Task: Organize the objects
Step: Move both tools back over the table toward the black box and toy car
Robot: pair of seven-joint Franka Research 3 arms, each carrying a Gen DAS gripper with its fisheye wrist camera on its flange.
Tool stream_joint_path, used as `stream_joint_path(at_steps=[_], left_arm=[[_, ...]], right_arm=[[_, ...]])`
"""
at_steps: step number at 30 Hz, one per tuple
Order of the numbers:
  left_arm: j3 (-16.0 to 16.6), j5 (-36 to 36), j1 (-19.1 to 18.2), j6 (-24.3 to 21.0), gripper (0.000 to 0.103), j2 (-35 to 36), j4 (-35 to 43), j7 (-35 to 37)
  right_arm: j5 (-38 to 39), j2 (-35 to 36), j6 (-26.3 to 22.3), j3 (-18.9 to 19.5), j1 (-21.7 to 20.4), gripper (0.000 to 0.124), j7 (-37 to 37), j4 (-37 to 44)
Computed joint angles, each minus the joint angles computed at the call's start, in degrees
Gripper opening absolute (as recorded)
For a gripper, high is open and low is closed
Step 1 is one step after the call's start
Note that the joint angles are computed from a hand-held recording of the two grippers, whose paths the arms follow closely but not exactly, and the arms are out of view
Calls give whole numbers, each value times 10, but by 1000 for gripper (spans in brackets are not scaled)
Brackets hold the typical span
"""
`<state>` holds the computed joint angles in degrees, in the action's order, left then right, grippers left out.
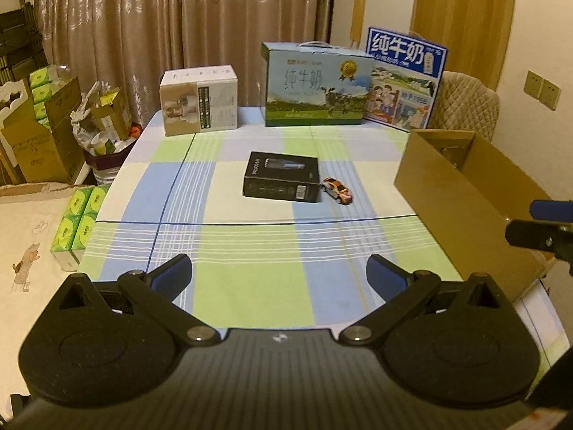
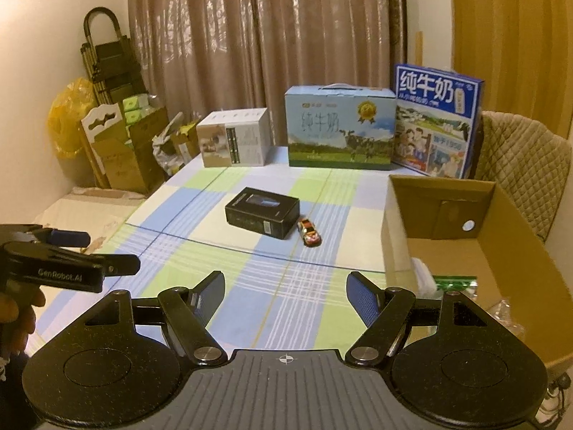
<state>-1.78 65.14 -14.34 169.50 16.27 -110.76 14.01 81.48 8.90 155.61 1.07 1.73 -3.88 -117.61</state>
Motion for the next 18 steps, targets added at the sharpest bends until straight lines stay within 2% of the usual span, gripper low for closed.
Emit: stream_joint_path(at_steps=[6,11,14,18], left_arm=[[9,-38,7,7,102,59,52,48],[56,-22,-22,-1,102,127,127,44],[62,-46,-18,-1,102,170,174,57],[62,-105,-6,9,102,225,229,98]], right_arm=[[-24,74,22,18,6,72,20,64],[-48,161,44,47,-3,72,46,150],[-39,216,66,73,-15,72,29,207],[-134,290,73,65,2,71,127,289]])
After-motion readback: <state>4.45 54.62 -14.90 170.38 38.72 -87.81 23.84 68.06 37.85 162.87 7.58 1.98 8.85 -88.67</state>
